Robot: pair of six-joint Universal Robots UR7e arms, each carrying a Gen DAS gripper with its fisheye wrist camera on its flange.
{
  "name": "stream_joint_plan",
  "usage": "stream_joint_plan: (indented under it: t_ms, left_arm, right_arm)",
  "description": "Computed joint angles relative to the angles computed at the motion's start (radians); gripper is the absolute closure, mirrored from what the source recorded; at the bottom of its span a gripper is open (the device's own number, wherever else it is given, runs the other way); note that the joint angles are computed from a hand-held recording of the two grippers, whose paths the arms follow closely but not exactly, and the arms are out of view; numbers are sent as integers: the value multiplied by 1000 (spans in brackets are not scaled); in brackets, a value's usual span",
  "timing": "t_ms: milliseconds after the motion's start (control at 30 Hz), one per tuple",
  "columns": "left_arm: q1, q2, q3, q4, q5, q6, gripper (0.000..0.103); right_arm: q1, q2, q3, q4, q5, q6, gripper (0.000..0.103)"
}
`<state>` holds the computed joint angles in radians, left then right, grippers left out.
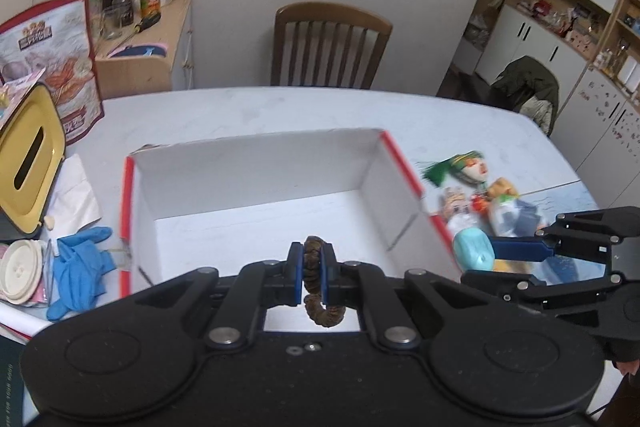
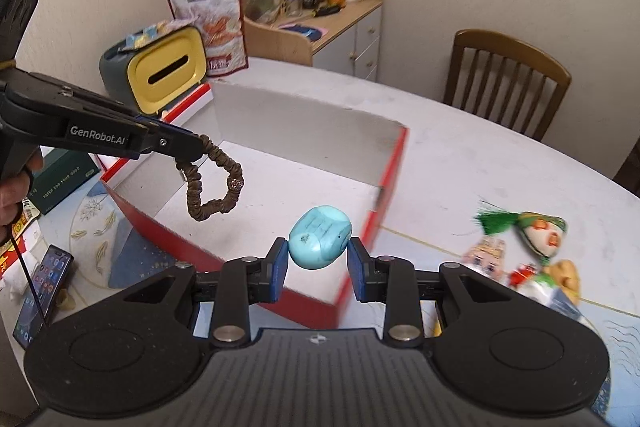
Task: Organize objects
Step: 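Carry the blue soap with the right tool while the left tool carries the bracelet into the box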
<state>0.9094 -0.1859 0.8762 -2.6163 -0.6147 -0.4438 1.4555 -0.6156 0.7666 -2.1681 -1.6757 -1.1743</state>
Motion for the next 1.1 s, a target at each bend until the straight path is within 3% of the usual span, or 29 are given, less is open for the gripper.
stream_joint_plan:
  t_ms: [567, 1100]
  left_arm:
    - [95, 42, -142, 312, -59, -59, 97]
    - [140, 107, -294, 572, -133, -130, 96]
  right_arm:
    - [58, 208, -175, 42, -174, 96, 72]
    - [61, 295, -279, 123, -280, 131, 72]
